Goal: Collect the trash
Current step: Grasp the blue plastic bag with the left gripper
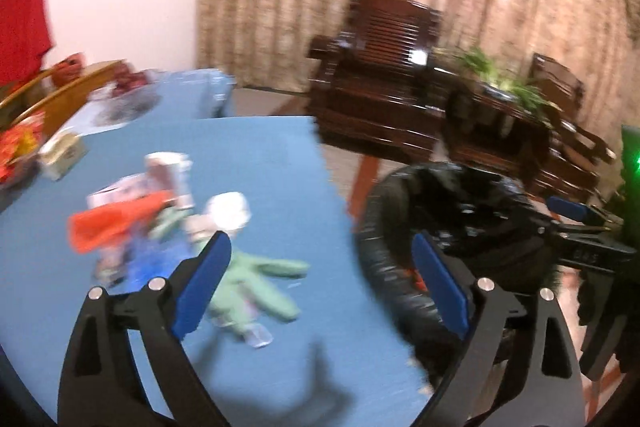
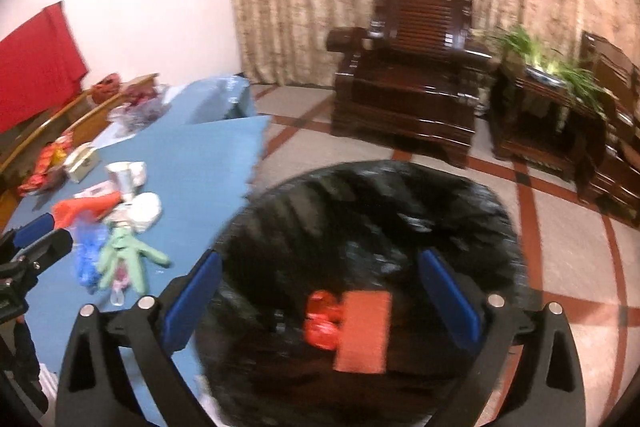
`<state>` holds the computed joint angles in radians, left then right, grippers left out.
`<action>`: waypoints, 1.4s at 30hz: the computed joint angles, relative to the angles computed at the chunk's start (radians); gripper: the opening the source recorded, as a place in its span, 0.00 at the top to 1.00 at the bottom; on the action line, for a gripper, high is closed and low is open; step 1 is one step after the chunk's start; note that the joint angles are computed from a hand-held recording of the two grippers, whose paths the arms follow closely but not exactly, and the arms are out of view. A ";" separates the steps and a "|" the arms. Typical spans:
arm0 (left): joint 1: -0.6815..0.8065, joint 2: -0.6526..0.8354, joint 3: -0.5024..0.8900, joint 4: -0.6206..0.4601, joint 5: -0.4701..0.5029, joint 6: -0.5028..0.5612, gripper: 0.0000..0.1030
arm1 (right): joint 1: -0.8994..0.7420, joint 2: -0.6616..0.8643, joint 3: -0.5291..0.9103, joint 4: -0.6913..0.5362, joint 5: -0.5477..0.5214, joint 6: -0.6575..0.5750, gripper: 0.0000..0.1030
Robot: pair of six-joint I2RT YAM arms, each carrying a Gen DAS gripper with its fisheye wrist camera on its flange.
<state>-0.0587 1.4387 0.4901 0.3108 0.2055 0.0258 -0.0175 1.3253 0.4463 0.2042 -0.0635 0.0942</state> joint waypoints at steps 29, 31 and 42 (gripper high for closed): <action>0.342 0.471 0.163 0.144 -0.008 0.090 0.21 | 0.451 0.480 0.300 0.165 0.090 0.063 0.09; 0.341 0.505 0.194 0.124 0.007 0.088 0.24 | 0.452 0.493 0.312 0.160 0.091 0.056 0.09; 0.346 0.538 0.223 0.092 0.085 0.058 0.57 | 0.448 0.519 0.333 0.153 0.084 0.054 0.09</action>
